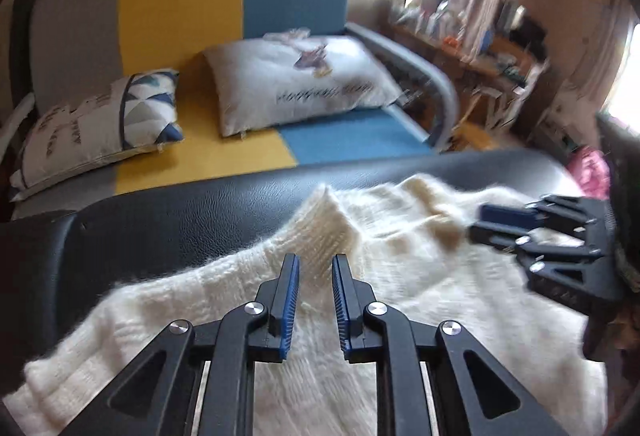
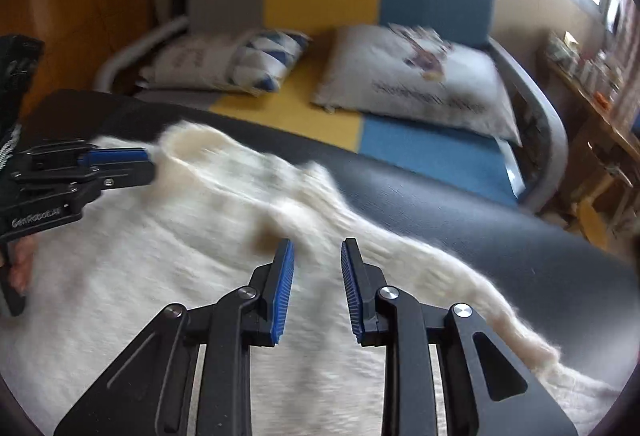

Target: Fold clothes

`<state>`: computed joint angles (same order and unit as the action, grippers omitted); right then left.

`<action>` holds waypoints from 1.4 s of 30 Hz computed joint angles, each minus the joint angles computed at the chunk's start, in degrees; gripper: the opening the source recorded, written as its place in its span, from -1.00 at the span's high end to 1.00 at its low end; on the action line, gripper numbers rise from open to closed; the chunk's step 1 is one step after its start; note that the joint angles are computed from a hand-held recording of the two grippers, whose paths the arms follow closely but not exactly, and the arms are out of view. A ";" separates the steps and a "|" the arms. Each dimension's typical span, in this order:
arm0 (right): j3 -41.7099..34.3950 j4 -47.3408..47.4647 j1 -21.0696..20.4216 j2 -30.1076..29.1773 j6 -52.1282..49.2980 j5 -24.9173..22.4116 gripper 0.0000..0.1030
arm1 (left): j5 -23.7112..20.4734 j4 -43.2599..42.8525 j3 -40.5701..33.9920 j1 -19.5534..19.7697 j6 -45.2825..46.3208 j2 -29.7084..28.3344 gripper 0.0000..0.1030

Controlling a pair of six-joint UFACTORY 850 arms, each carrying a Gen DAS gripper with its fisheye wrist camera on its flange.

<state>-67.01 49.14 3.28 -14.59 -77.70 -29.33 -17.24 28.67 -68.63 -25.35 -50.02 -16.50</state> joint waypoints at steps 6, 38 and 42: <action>1.14 2.53 -0.58 -0.69 -1.34 5.04 0.51 | 2.94 5.15 2.38 0.51 -11.27 1.39 0.64; 11.91 4.18 -2.80 12.33 -11.30 -12.71 0.40 | 1.21 14.17 22.71 -1.55 -21.71 21.69 0.61; 15.68 0.55 -0.30 13.53 -9.35 -6.30 0.40 | 0.84 11.30 24.36 -0.59 -21.90 22.20 0.61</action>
